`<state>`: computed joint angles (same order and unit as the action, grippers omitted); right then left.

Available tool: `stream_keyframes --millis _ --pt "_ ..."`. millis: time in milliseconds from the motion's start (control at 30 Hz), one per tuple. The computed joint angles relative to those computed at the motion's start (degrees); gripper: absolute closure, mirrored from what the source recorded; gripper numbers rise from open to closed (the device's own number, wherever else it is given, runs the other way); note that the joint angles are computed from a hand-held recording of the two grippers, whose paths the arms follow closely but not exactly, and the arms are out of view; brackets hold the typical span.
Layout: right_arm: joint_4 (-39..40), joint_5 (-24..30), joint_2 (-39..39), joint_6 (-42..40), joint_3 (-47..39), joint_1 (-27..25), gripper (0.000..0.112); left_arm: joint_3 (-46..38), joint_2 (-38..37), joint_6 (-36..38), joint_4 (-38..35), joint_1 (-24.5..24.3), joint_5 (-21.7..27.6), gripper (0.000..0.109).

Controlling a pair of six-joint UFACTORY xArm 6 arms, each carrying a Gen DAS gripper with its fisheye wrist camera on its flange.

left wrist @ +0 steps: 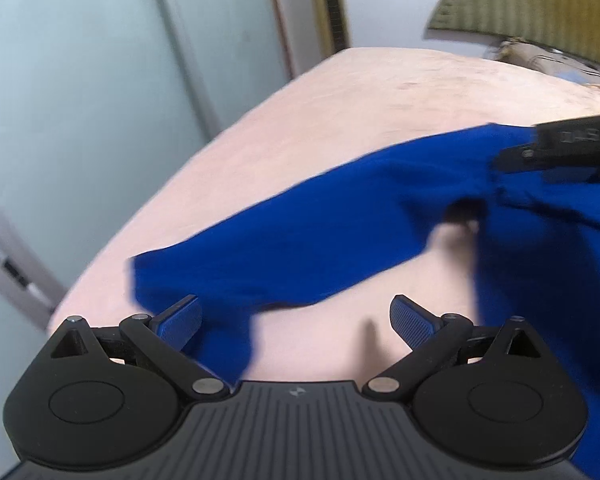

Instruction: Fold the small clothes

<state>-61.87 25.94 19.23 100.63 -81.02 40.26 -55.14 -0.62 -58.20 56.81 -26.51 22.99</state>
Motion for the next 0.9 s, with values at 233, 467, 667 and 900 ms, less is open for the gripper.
stream_keyframes --millis 233,467,667,900 --pt "9.24 -10.70 4.07 -12.27 -3.72 0.62 0.047 4.13 -4.87 -1.97 0.38 5.42 3.90 0.007" --pt "27.96 -10.05 7.21 -37.47 -7.00 4.32 0.047 5.85 -5.55 -1.43 2.00 6.07 2.74 0.007" --pt "63.94 -17.00 12.12 -66.67 -9.42 7.75 0.047 3.34 -7.30 -14.80 12.92 8.15 19.94 0.007" --pt "100.41 -6.04 26.61 -94.24 -34.73 9.99 0.049 3.48 -10.65 -23.86 12.54 13.60 30.18 0.007"
